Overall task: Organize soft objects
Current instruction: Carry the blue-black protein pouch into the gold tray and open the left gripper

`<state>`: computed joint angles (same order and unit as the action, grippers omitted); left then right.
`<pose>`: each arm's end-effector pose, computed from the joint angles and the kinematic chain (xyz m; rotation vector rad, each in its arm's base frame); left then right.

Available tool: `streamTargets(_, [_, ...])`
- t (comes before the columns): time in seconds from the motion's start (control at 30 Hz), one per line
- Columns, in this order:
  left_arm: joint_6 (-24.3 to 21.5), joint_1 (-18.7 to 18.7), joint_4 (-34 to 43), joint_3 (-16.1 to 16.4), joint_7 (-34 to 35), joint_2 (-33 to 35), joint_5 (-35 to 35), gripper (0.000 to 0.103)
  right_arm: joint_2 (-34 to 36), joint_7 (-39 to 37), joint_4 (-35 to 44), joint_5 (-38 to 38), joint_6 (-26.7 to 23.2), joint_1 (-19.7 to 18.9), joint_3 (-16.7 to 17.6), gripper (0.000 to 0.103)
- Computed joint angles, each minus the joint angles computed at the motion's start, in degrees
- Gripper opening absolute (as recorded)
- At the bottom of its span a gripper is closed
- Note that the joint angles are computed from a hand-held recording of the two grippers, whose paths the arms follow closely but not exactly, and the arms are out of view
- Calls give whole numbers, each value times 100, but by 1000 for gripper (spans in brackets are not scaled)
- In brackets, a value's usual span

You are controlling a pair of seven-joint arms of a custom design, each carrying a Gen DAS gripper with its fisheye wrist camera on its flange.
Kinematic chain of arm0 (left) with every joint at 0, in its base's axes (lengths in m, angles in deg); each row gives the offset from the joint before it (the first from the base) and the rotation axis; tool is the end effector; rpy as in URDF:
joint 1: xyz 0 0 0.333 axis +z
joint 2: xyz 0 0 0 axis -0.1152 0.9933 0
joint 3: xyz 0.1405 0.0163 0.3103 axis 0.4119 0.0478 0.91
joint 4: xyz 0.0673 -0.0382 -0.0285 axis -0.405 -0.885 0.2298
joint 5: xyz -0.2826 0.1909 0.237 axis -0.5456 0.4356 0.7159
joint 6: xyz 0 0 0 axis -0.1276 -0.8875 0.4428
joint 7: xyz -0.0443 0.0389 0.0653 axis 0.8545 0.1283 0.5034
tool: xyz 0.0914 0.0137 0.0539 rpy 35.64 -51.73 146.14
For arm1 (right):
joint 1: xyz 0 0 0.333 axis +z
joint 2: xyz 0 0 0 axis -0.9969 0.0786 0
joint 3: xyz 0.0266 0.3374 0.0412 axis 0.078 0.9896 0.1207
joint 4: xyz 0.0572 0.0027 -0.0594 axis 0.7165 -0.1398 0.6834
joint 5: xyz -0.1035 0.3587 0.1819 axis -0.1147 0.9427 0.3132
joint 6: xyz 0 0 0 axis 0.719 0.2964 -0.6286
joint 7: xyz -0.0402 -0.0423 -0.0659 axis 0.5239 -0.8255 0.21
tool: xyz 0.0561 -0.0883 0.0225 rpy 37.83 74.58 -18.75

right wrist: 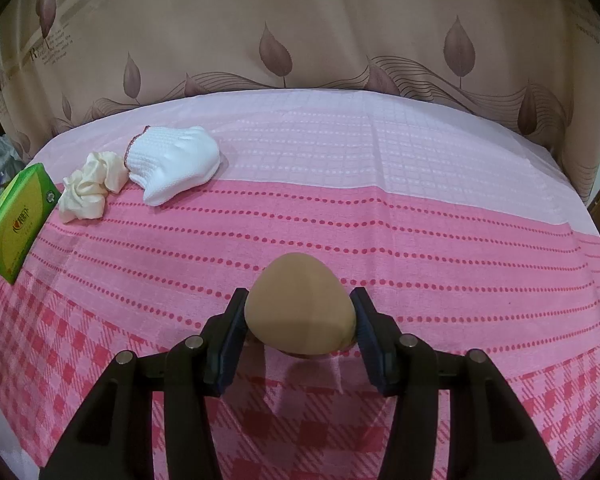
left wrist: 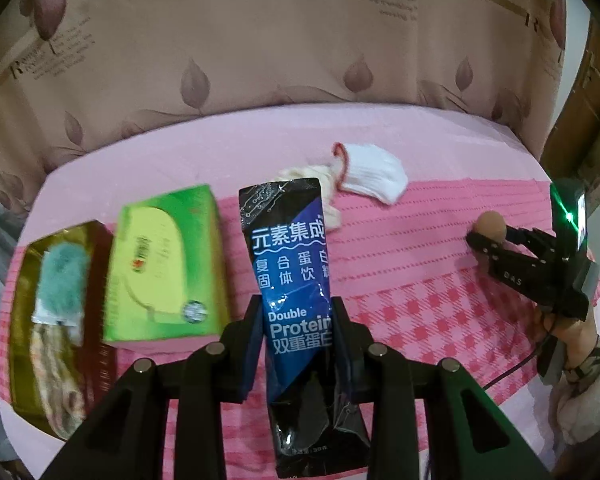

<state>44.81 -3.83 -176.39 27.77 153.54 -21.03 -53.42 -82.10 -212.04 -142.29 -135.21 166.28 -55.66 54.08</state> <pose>0.6175 -0.0437 0.4847 -0.9034 2.7369 -0.7817 0.4387 0.3413 0.3918 -1.2060 2.4342 -0.8114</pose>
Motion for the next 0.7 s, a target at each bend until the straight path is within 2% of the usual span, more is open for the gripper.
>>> streamTargets(0.33, [229,262,1056,65,-375,754,238,32,39,-38,44,20,-66,18,-3,49])
streamTargets(0.7, [446,558,2486,58,-1121,1917,966,32,106,-107,132,58,-184,51,-13,49])
